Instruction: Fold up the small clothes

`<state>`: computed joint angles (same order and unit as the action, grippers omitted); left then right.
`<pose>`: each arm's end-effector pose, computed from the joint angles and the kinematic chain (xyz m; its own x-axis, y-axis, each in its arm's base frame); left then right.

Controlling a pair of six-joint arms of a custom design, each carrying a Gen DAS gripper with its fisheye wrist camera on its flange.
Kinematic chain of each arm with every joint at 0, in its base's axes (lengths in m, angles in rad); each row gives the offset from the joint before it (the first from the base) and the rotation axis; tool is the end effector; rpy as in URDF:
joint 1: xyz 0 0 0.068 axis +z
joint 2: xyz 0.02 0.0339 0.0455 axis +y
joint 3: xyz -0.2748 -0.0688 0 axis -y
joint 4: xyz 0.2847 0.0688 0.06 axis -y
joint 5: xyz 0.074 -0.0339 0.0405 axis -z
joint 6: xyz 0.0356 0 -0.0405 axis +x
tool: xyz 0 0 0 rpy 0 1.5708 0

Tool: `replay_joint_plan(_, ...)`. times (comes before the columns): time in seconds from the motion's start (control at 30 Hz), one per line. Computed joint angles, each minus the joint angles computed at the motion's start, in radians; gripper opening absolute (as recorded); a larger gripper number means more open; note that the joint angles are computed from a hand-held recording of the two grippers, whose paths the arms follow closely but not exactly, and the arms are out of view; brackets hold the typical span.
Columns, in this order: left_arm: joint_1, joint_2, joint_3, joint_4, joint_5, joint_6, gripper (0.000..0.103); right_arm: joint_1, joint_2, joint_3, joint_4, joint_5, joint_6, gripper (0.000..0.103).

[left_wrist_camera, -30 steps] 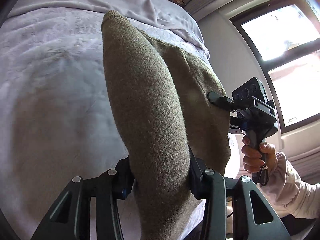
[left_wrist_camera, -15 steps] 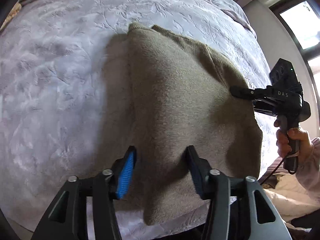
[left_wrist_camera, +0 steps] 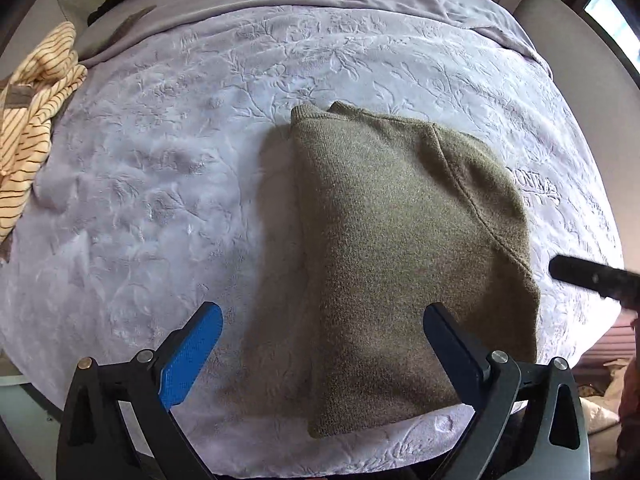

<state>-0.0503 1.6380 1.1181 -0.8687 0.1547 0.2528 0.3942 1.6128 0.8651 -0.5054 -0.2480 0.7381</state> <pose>0.3344 -0.0223 0.1909 -0.9316 0.2943 -0.2133 0.3208 0.9417 -0.1014 0.2875 0.1290 0.1354 -0.9470 0.3126 -0.0742 0.2624 0.8858 0.3827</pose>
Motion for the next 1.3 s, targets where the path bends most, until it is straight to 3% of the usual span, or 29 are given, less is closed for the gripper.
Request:
replay_joint_plan(0.03,-0.006,-0.003,-0.002,0.001,-0.003,-0.011,0.101,0.021,-0.009,0.007,-0.021,0.016,0.019,0.088)
replay_joint_plan(0.1,-0.002,-0.002,0.01,-0.013,-0.012,-0.023,0.101,0.061,-0.014,0.02,-0.035,0.033,0.064,0.103)
replay_joint_plan(0.33,-0.014,-0.026,0.025,-0.032,-0.092,-0.041,0.101,0.14,-0.022,0.057,-0.11,0.113,0.141,0.103)
replay_joint_plan(1.3,-0.011,-0.061,0.04,-0.104,-0.062,-0.022,0.101,0.174,-0.038,0.091,-0.187,0.129,0.185,0.103)
